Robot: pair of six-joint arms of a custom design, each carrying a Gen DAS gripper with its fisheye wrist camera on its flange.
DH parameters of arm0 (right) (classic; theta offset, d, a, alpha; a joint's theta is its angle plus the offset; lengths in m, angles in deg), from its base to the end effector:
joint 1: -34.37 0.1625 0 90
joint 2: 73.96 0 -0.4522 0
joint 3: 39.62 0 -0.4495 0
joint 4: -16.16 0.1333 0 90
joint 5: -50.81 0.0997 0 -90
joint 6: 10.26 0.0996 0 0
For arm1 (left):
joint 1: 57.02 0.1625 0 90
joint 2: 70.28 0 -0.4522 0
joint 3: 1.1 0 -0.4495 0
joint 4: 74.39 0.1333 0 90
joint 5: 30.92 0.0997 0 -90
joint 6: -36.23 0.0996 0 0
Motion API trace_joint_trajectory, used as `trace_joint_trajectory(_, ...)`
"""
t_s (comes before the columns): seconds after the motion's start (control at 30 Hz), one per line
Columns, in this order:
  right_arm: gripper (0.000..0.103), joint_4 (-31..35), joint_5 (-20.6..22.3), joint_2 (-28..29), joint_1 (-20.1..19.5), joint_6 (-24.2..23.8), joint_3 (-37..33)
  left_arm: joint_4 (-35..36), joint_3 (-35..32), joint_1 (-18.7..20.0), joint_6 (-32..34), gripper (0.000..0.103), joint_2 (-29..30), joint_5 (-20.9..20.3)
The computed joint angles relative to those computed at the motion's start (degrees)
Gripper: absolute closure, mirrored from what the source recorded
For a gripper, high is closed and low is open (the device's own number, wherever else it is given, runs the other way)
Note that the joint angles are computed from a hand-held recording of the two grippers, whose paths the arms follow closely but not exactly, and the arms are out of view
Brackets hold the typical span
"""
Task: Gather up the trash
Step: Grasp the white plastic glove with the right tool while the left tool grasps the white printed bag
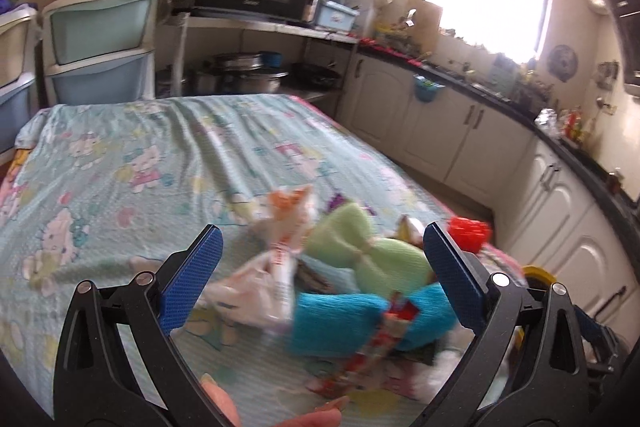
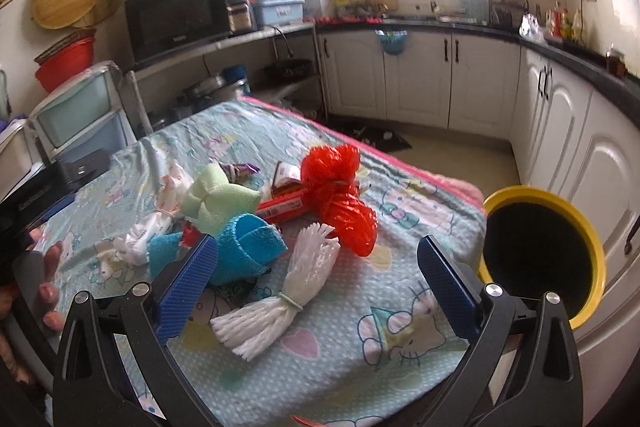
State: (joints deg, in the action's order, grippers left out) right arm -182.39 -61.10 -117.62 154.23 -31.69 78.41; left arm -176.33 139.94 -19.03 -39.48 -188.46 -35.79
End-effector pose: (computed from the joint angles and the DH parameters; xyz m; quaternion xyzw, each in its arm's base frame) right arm 0.3735 -0.4574 0.0214 0.3558 -0.8702 0.3011 0.1599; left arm -0.0909 -0.3660 0.3593 -0.0876 0.7308 -0.5736 0.3596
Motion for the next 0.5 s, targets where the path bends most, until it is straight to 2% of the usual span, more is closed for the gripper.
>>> trace_joint_trajectory(0.07, 0.006, 1.93, -0.25, 0.58, -0.39, 0.77, -1.0, 2.02, -0.83, 1.82, -0.2, 0.011, -0.76, -0.31)
trace_joint_trajectory(0.1, 0.006, 2.68, -0.46, 0.72, -0.51, 0.99, -1.31, 0.44, -0.93, 2.8, 1.57, 0.011, -0.76, -0.51)
trace_joint_trajectory(0.2, 0.007, 6.35, -1.07, 1.79, -1.19, 2.2, -2.99, -12.54, -0.61, 6.89, 14.09, 0.011, 0.65, -3.04)
trace_joint_trajectory(0.23, 0.007, 7.29, -0.91, 1.94, -1.41, 2.59, -3.3, -13.67, -0.96, 8.16, 15.74, 0.011, 1.25, -3.89)
trace_joint_trajectory(0.3, 0.015, 9.83, -0.67, 2.27, -1.91, 3.78, -4.1, -20.69, -1.07, 10.71, 21.88, 0.011, 2.8, -6.26)
trace_joint_trajectory(0.4, 0.02, 14.25, -0.19, 2.78, -2.66, 5.58, -5.28, -35.12, -1.25, 15.14, 33.33, 0.011, 5.84, -10.73)
trace_joint_trajectory(0.5, 0.024, 17.26, 0.59, 3.03, -3.18, 6.58, -5.99, -38.5, -2.67, 18.56, 37.18, 0.011, 7.65, -15.25)
